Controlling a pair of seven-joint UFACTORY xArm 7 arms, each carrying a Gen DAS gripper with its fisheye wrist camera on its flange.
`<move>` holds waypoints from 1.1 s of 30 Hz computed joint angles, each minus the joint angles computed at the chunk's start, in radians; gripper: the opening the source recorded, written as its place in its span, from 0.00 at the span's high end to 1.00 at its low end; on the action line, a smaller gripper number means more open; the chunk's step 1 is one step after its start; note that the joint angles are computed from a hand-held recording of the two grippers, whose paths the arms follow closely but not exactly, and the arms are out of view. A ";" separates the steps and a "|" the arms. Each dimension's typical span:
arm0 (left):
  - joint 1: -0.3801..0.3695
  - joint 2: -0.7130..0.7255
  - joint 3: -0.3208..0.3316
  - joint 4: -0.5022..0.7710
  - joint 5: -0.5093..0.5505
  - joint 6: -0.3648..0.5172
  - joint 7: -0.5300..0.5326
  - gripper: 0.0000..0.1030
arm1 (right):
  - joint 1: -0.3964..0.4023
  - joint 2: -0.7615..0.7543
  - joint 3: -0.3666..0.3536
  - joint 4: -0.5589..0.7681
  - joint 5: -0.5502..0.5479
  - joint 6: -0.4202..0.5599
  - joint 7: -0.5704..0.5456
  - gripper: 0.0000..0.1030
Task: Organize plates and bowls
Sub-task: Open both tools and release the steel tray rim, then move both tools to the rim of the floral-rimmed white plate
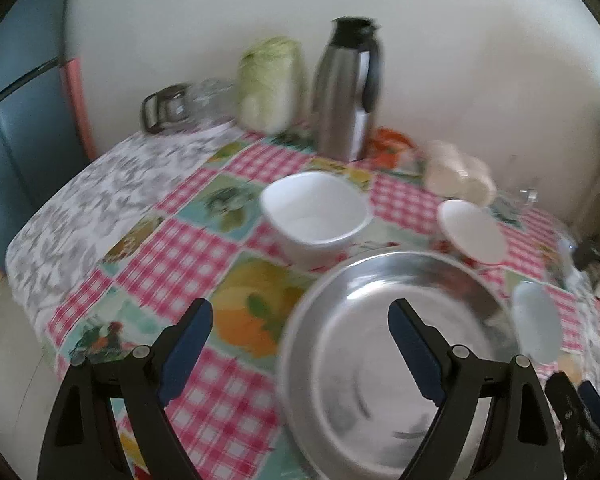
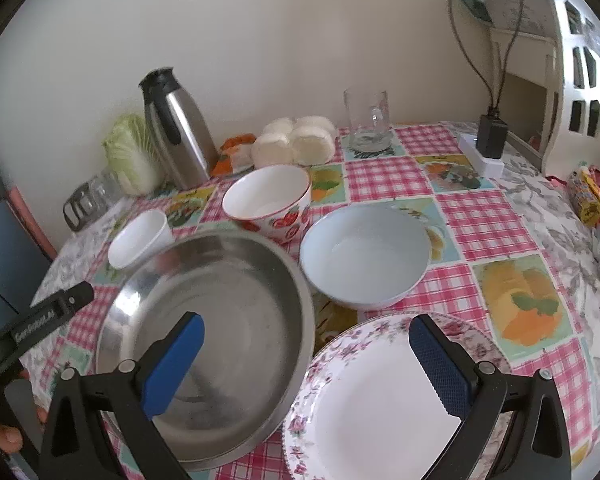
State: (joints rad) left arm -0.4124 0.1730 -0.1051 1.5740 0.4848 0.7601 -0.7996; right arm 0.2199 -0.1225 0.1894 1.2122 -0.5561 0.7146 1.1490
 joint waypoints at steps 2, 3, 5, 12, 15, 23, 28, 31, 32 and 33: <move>0.007 -0.012 -0.011 -0.011 -0.039 -0.045 0.027 0.13 | -0.009 -0.032 -0.009 -0.029 0.008 -0.017 0.012 0.00; 0.011 -0.016 -0.017 -0.014 -0.067 -0.063 0.046 0.13 | -0.015 -0.048 -0.011 -0.046 0.013 -0.025 0.016 0.00; 0.013 -0.025 -0.028 -0.022 -0.118 -0.097 0.080 0.13 | -0.036 -0.089 -0.016 -0.086 0.026 -0.041 0.026 0.00; -0.001 -0.047 -0.069 -0.057 -0.258 -0.229 0.211 0.13 | -0.136 -0.267 -0.014 -0.248 0.078 -0.075 0.063 0.00; -0.007 -0.059 -0.097 -0.085 -0.380 -0.299 0.296 0.13 | -0.188 -0.346 0.000 -0.315 0.098 -0.077 0.078 0.00; -0.064 -0.048 -0.137 -0.089 -0.461 -0.372 0.444 0.13 | -0.273 -0.488 0.016 -0.431 0.178 -0.050 0.085 0.00; -0.089 -0.028 -0.155 -0.060 -0.558 -0.293 0.526 0.13 | -0.288 -0.527 0.025 -0.462 0.216 -0.040 0.070 0.00; -0.107 -0.014 -0.157 -0.049 -0.582 -0.254 0.512 0.13 | -0.292 -0.541 0.031 -0.475 0.233 -0.030 0.062 0.00; -0.105 -0.013 -0.160 -0.050 -0.607 -0.243 0.522 0.13 | -0.291 -0.543 0.031 -0.478 0.239 -0.026 0.058 0.00; -0.105 -0.007 -0.163 -0.043 -0.632 -0.214 0.526 0.13 | -0.289 -0.544 0.029 -0.481 0.247 -0.024 0.053 0.00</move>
